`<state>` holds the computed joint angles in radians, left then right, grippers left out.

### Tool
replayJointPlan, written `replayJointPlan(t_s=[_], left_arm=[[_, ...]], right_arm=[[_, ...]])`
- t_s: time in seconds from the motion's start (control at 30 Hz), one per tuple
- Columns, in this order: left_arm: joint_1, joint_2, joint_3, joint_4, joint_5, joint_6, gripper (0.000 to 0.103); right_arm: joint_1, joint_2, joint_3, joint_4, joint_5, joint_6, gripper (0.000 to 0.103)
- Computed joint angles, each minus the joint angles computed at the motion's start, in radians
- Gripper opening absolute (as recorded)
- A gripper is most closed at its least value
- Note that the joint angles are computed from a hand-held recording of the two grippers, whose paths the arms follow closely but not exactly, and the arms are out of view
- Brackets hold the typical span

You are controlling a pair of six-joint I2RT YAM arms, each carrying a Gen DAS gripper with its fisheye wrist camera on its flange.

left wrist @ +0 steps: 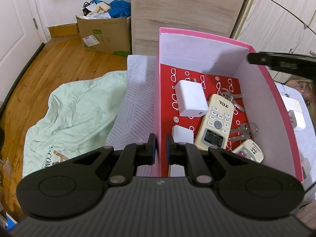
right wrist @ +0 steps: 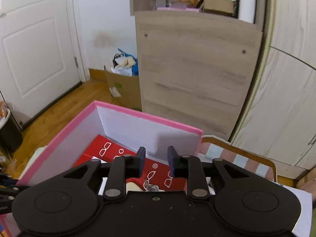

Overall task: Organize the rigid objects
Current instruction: 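Carry the keys with the right tool into the pink box and release them, then move the right tool to the bed and grasp the white charger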

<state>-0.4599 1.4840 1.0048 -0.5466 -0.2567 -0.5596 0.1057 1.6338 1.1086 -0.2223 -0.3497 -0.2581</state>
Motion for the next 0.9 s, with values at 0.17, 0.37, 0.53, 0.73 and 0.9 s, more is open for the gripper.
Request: replayJointPlan(t_s=[0.17, 0.37, 0.53, 0.73, 0.9], left_arm=[[0.002, -0.001, -0.001, 0.000, 0.002, 0.000, 0.009], [-0.004, 0.004, 0.006, -0.004, -0.012, -0.010, 0.009], [-0.011, 0.011, 0.014, -0.010, -0.024, -0.017, 0.009], [-0.005, 0.011, 0.022, -0.012, -0.022, -0.023, 0.009], [0.007, 0.008, 0.021, -0.011, -0.005, -0.023, 0.009]], right_arm=[[-0.084, -0.089, 0.011, -0.164, -0.061, -0.038, 0.041], [-0.247, -0.188, -0.004, -0.300, -0.212, -0.126, 0.045], [-0.395, -0.203, 0.003, -0.371, -0.291, -0.182, 0.047], [-0.562, -0.138, 0.000, -0.452, -0.332, -0.301, 0.049], [-0.619, -0.042, 0.019, -0.476, -0.288, -0.357, 0.052]])
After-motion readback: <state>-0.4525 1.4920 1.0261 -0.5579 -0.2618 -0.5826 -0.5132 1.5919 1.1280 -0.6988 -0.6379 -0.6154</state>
